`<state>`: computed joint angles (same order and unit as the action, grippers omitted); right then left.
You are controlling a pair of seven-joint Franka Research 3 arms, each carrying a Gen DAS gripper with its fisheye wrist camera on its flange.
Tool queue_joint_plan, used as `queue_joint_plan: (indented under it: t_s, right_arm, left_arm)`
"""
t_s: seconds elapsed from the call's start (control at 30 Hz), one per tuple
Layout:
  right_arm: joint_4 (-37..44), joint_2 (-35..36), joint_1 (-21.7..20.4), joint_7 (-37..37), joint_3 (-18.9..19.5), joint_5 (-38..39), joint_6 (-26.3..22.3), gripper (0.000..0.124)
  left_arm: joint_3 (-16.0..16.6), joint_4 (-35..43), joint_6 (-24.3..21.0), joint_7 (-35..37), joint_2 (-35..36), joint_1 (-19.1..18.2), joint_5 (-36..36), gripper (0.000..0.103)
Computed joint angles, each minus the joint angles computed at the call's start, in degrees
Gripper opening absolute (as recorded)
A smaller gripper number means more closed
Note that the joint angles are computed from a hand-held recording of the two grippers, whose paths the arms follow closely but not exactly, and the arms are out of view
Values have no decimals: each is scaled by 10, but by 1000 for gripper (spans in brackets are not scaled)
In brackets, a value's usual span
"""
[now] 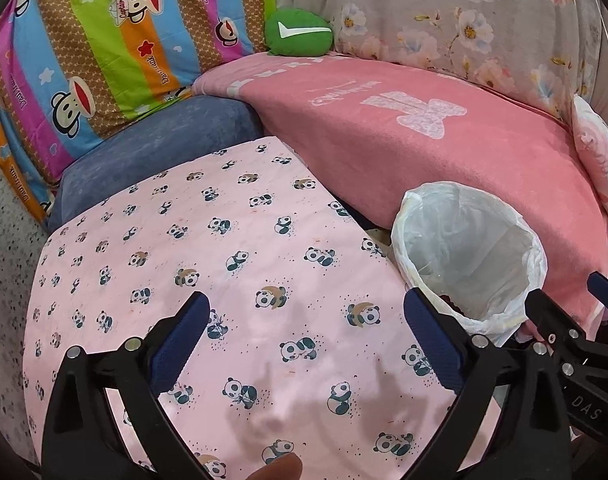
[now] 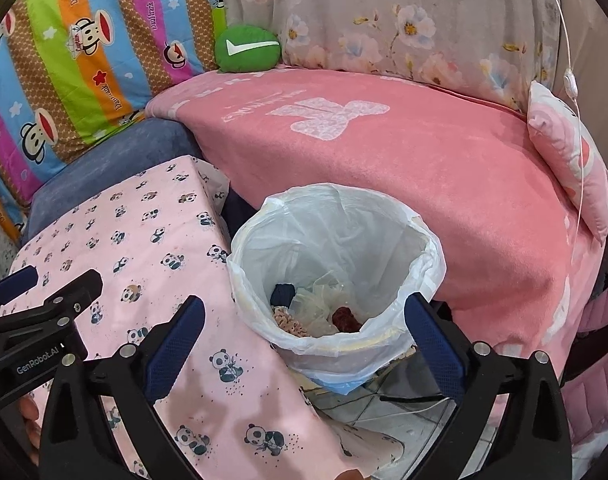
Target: Collect trash
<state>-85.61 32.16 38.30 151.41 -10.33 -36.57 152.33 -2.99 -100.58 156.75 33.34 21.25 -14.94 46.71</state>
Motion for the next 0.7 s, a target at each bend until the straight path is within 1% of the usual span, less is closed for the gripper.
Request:
queue_joint_plan:
  t_s: [0.13, 0.47, 0.63, 0.7]
  right_arm:
    - [-1, -3, 7, 2, -2, -10, -10, 96]
    - [-8, -9, -3, -6, 10, 1, -15, 96]
    - [6, -3, -8, -32, 21, 19, -46, 96]
    - [7, -2, -7, -35, 21, 20, -50, 96]
  left_arm:
    - [1, -4, 1, -4, -3, -1, 3, 94]
    - [-2, -9, -5, -10, -9, -2, 10, 94]
    - [-4, -8, -8, -8, -7, -2, 8, 94]
    - [-5, -7, -9, -6, -6, -3, 8, 94]
